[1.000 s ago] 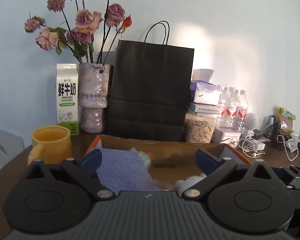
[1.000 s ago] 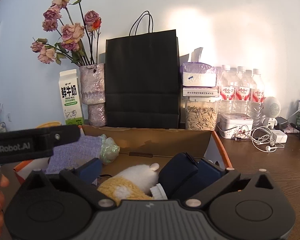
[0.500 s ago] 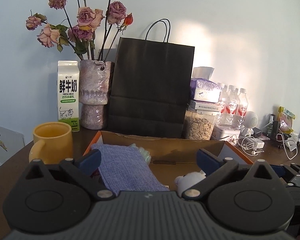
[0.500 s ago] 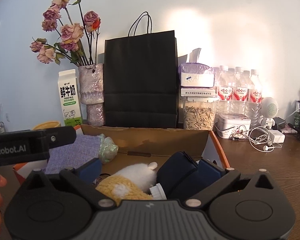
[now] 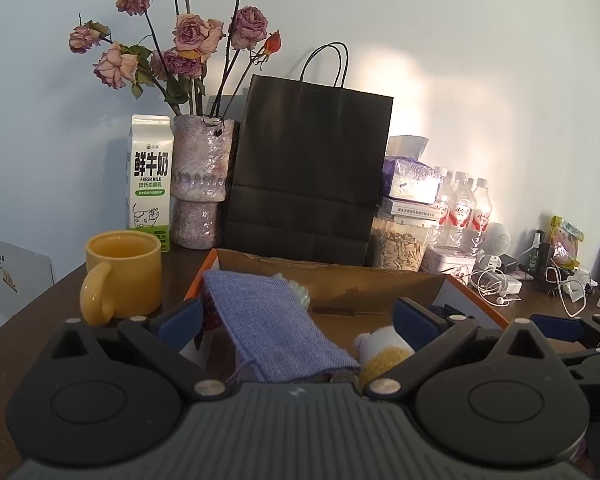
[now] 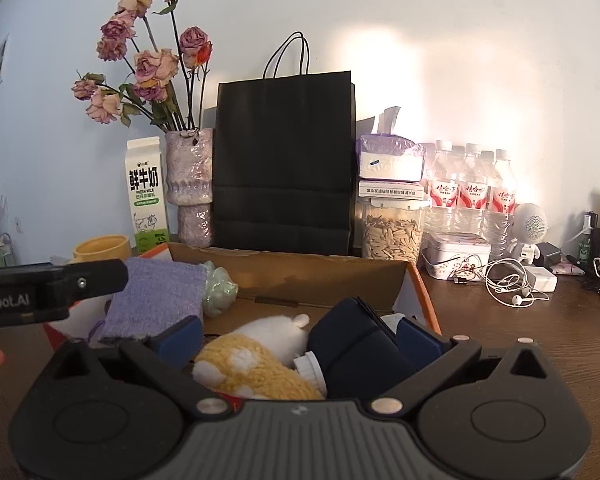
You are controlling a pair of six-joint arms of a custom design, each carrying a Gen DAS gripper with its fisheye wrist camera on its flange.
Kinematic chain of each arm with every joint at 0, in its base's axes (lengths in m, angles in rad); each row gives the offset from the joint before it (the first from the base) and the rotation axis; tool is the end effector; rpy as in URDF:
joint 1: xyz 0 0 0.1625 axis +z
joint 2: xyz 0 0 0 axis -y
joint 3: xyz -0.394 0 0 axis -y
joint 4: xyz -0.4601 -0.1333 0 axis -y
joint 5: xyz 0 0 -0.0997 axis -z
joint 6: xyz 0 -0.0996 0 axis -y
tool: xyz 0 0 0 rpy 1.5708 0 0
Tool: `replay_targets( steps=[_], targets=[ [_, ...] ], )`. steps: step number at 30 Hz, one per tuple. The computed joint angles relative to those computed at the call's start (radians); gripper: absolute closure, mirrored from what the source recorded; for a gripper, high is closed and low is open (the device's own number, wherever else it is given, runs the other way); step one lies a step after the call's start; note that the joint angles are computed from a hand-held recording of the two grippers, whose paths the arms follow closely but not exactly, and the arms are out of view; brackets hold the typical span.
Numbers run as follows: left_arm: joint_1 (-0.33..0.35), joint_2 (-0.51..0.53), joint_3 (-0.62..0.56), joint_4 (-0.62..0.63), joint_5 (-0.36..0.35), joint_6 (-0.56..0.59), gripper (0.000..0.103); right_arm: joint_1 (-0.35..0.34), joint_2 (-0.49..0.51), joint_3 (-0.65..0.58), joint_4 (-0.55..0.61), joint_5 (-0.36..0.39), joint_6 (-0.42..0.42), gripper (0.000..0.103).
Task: Organize objects
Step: 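Withdraw both tools from the cardboard box toward the cable and caps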
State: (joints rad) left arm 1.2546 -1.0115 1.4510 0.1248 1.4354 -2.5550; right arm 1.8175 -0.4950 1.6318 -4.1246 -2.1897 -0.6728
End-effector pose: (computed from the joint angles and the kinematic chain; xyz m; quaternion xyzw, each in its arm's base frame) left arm -0.0644 -0.6686 0.1637 0.3519 0.8007 -0.4688 0.1236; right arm 0.2285 -0.5979 0.0183 0.1433 -0.7361 0.5569 0.3571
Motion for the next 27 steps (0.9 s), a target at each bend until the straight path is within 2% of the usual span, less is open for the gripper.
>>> replay_targets(
  steps=[4, 12, 21, 27],
  targets=[
    [0.008, -0.02, 0.024, 0.006, 0.003, 0.007, 0.0, 0.006, -0.012, 0.034, -0.023, -0.002, -0.009, 0.0],
    [0.019, -0.049, 0.059, 0.072, -0.046, 0.005, 0.0, 0.016, -0.049, 0.131, -0.01, -0.01, 0.039, 0.0],
    [0.015, -0.102, 0.119, 0.138, -0.079, 0.016, 0.0, 0.023, -0.057, 0.216, 0.004, -0.045, 0.047, 0.0],
    [0.014, -0.108, 0.145, 0.201, -0.106, 0.07, 0.0, 0.03, -0.059, 0.243, 0.005, -0.024, 0.062, 0.008]
  ],
)
